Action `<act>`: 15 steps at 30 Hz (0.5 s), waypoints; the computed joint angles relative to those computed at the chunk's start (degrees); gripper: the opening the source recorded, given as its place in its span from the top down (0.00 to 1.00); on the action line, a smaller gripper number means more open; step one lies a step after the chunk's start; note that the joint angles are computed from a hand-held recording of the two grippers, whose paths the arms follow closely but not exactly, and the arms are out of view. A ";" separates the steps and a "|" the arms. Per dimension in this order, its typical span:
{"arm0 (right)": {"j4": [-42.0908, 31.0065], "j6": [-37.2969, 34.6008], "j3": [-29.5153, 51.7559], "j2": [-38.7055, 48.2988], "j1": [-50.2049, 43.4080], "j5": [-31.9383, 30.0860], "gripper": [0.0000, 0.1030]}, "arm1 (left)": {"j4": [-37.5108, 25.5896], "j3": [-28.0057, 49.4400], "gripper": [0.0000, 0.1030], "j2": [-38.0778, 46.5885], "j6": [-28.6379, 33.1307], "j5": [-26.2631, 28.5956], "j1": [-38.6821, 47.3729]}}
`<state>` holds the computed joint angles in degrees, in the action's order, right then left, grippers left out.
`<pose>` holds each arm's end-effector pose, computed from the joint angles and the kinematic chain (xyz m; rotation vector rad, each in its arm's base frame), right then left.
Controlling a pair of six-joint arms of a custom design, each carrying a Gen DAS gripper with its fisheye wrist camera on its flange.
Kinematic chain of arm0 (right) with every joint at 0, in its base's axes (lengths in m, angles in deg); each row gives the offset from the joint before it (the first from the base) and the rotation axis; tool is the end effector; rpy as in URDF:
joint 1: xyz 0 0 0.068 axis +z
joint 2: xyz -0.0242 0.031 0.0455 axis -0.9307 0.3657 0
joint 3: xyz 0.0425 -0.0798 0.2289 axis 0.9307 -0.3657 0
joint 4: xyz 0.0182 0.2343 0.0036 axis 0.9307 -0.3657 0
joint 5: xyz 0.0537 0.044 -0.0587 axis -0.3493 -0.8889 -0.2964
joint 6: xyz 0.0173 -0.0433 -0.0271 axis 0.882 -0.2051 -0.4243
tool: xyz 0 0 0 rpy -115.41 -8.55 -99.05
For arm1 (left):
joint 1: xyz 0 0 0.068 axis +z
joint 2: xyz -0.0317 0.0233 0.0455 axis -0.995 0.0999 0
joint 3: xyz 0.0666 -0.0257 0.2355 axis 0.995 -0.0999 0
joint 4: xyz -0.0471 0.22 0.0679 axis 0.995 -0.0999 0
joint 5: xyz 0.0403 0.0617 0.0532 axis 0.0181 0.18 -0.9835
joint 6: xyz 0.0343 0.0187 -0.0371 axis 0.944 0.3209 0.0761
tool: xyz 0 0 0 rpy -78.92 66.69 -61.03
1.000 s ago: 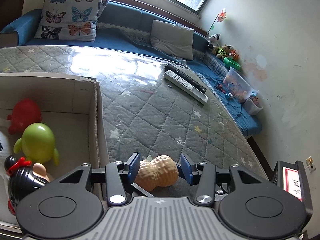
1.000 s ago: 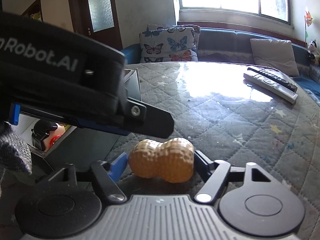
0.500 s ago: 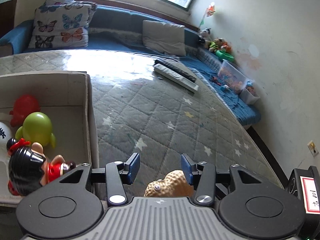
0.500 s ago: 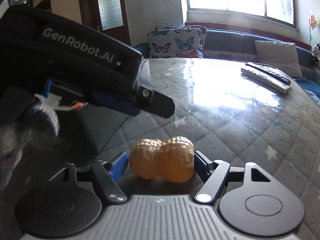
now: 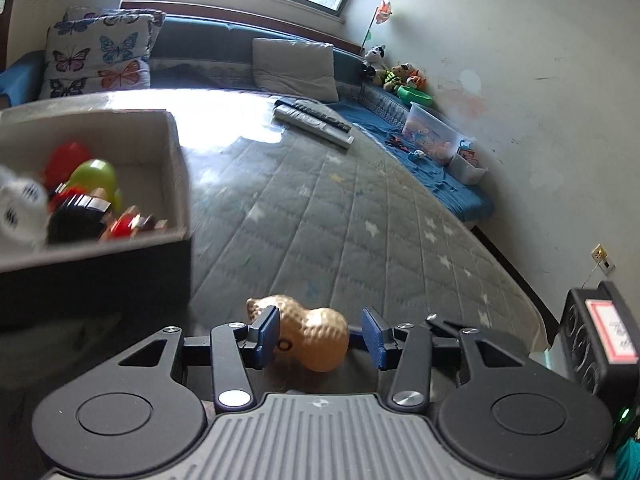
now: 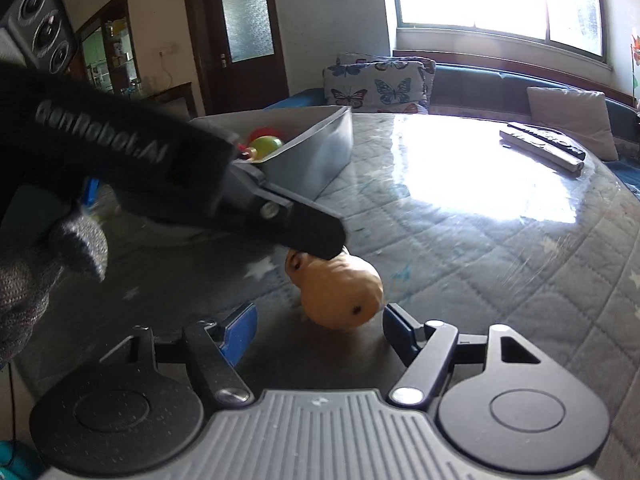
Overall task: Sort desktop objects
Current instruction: 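Carry the peanut toy with the left gripper into the box and open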
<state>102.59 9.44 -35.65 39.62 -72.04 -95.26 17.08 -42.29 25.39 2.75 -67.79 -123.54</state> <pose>0.2552 0.0031 0.0365 -0.5633 2.1885 0.4434 0.2578 -0.2088 0.0914 0.1711 2.3323 -0.5697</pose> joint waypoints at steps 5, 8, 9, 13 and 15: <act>3.37 0.41 -4.41 -1.71 1.32 -0.03 0.31 | 4.74 -8.50 0.53 -3.34 -2.51 -1.17 -0.19; 5.49 1.40 -5.94 -1.94 2.76 1.34 0.31 | 6.62 -12.29 0.53 -5.13 -4.21 -1.07 0.26; 5.90 1.94 -6.20 -2.11 3.15 1.78 0.31 | 7.65 -13.65 0.53 -5.76 -4.58 -0.69 0.58; 7.97 4.24 -8.06 -2.93 5.35 3.37 0.31 | 10.86 -17.92 0.53 -7.95 -5.35 -0.01 2.06; 8.39 5.03 -8.61 -3.26 7.01 3.95 0.31 | 12.24 -19.70 0.53 -8.58 -6.37 0.45 2.77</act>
